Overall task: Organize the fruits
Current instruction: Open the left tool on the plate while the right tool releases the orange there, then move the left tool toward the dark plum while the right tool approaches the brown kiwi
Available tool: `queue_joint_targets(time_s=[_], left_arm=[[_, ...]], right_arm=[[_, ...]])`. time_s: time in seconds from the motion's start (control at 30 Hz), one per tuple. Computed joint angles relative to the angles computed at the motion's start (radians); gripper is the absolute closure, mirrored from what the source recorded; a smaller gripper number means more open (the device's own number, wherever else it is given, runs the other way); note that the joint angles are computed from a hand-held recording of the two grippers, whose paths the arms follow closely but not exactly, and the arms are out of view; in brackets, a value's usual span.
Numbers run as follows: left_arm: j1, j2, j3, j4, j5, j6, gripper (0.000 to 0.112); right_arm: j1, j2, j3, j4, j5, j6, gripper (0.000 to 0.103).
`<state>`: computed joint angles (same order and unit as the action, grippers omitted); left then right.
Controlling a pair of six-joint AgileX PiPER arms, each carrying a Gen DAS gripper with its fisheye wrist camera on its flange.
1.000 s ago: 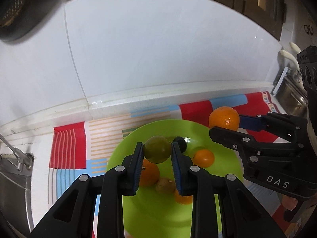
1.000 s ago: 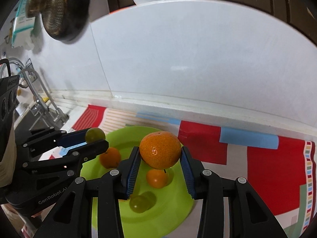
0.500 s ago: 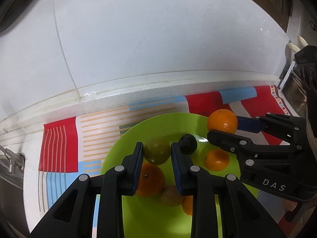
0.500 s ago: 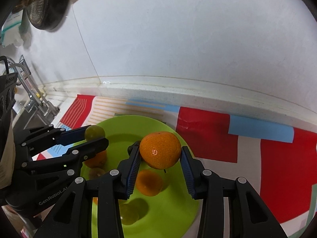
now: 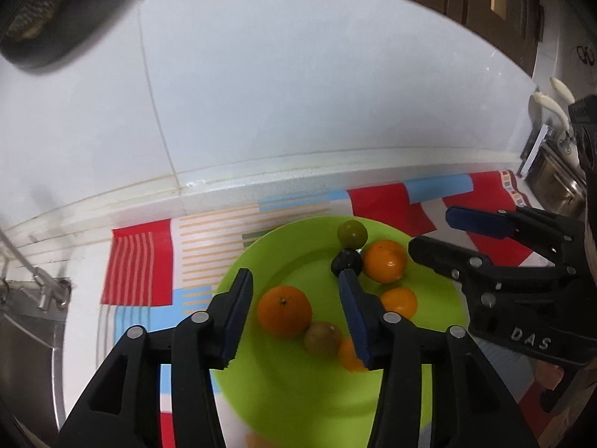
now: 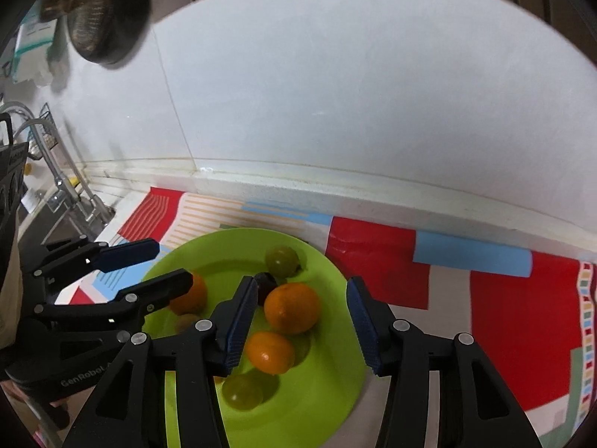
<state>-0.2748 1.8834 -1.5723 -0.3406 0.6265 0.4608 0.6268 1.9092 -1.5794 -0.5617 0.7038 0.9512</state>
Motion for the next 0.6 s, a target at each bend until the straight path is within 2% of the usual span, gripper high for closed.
queue_joint_targets(time_s=[0.07,0.23,0.33,0.6], left_arm=[[-0.001,-0.058,0.056,-0.007,-0.025,0.004,0.060],[-0.006,-0.186,0.171,-0.013,-0.060,0.010,0.053],[-0.005,-0.254,0.225,-0.024,-0.065,0.007,0.049],[-0.028,-0.417,0.374,-0.008,-0.084,-0.028,0.043]], right_arm=[[0.025,-0.037,0.033,-0.043,0.007,0.045,0.045],[0.084,-0.123,0.094,-0.119,0.032,0.126,0.045],[0.128,-0.171,0.124,-0.170,0.064,0.191,0.039],[0.247,-0.277,0.192,-0.265,0.167,0.313,0.038]])
